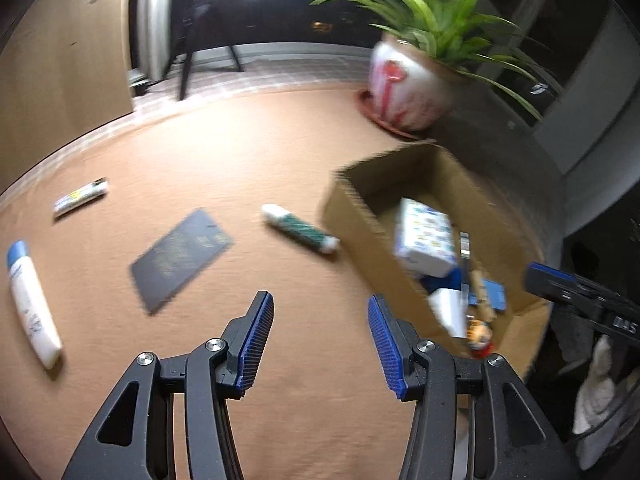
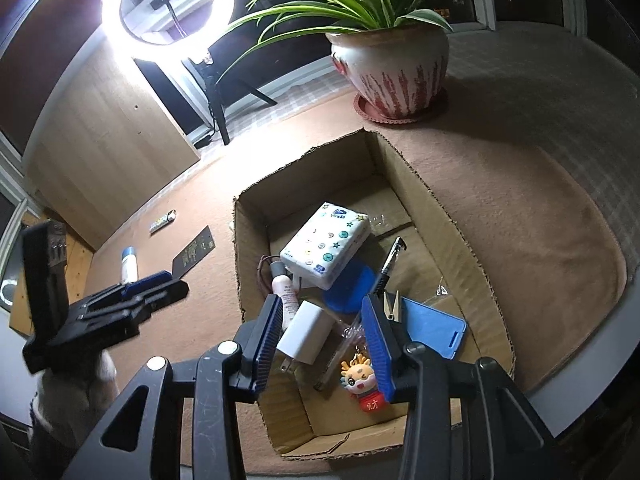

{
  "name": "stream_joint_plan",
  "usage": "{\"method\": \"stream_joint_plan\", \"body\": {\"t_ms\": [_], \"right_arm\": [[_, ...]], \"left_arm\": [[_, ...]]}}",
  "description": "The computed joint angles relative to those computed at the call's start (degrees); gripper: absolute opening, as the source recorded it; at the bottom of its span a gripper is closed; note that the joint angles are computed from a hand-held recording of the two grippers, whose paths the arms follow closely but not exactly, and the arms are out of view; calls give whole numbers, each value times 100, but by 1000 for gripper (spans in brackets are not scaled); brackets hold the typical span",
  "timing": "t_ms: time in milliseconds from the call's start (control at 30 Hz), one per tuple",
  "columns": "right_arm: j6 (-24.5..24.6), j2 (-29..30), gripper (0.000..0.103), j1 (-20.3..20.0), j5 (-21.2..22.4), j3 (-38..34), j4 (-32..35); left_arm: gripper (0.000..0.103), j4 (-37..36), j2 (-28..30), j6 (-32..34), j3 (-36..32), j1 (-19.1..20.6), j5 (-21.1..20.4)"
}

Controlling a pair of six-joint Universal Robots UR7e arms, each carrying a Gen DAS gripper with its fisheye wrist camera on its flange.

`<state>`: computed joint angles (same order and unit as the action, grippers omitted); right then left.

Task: Organize objects
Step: 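Move the left gripper to the black printed card and close on it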

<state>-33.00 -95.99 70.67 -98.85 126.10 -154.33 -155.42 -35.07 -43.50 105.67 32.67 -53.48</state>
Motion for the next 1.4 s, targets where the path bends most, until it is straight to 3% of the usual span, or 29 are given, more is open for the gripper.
{"method": "stream_joint_plan", "body": {"t_ms": [300, 533, 900, 1167, 1400], "right_arm": [[92, -49, 38, 8, -15, -3, 75], [189, -69, 38, -56, -35, -12, 210], [269, -129, 38, -186, -60, 49, 109], [265, -122, 38, -184, -47, 87, 142], [313, -67, 38, -181, -19, 43, 239]], "left_arm": [[53, -6, -325, -156, 241, 633, 111], [53, 78, -288, -72, 27, 1002, 277], [53, 50, -20, 123, -368, 1420, 111], [53, 391, 4, 451, -478, 1382, -97], [53, 978, 124, 489, -524, 1106, 144]]}}
